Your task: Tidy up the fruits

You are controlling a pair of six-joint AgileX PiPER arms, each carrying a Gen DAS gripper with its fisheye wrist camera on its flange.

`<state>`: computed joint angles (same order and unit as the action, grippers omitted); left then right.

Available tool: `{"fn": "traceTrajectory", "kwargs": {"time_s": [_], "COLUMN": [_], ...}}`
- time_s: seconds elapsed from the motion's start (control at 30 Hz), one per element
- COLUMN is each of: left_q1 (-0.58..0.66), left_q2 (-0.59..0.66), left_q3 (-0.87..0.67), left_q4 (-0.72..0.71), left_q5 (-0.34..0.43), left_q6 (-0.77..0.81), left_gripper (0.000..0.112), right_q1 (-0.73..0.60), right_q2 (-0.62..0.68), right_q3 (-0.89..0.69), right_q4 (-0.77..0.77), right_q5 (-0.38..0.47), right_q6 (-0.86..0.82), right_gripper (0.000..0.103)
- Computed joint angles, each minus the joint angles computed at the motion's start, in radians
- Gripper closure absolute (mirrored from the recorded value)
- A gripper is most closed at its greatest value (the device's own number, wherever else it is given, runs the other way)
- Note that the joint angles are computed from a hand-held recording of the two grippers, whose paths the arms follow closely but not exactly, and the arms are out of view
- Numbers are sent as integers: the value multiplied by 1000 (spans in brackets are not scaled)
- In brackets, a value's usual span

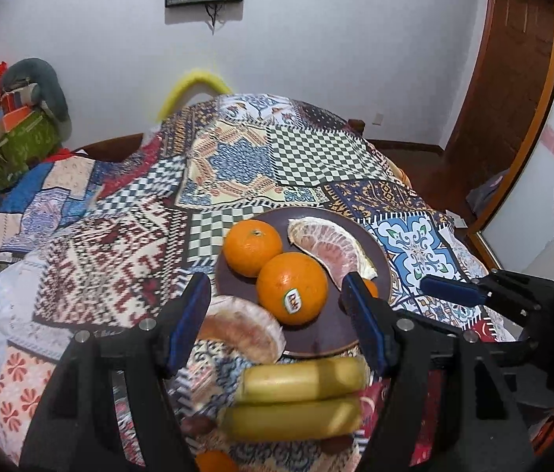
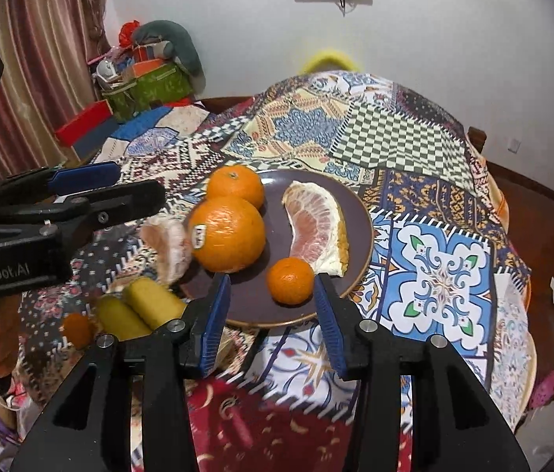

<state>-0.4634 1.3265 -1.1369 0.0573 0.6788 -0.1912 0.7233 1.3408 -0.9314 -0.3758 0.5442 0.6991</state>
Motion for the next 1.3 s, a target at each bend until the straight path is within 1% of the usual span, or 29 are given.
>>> {"fn": "traceTrajectory", "kwargs": {"time_s": [0.1, 0.17, 0.23, 0.33, 0.5, 0.63, 0.77, 0.9, 0.97, 1.03, 1.1, 1.13, 1.23, 1.3], "left_q1": [4, 14, 42, 84, 145, 182, 189, 166, 158, 165, 176, 168, 94, 51], "left_q2": [-64, -107, -137, -169, -157, -142, -123, -94, -84, -71, -66, -65, -66, -60], "left_q3": [33, 62, 92, 146, 230, 287, 317, 320, 323, 320, 311, 307, 302, 290], "left_q4": [38, 64, 55, 43, 36, 10, 21, 57, 70, 60, 12, 10, 103, 139], "left_q5": [21, 38, 51, 70, 81, 68, 52, 49, 38, 33, 39, 43, 47, 54], "left_q6": [-23, -31, -4, 32, 84, 115, 114, 96, 87, 102, 153, 153, 71, 33], "left_gripper": [43, 43, 43, 43, 43, 43, 43, 43, 43, 43, 44, 44, 46, 47], "right_q1": [39, 75, 108, 134, 167, 208, 203, 183, 163, 137, 123, 121, 138, 128], "right_q2": [-30, -46, -62, -74, -78, -66, -41, -10, 0, 18, 26, 28, 23, 7], "right_q3": [8, 14, 28, 55, 104, 139, 155, 155, 160, 161, 165, 167, 170, 188], "right_q4": [-33, -70, -109, -110, -96, -111, -77, -55, -32, 9, 40, 44, -22, -15], "right_q5": [22, 43, 58, 57, 48, 43, 19, -4, -29, -50, -67, -73, -55, -63], "right_q6": [37, 78, 127, 159, 211, 281, 269, 247, 221, 179, 147, 141, 198, 194], "right_gripper": [61, 57, 55, 55, 55, 55, 55, 55, 55, 55, 55, 55, 55, 55]}}
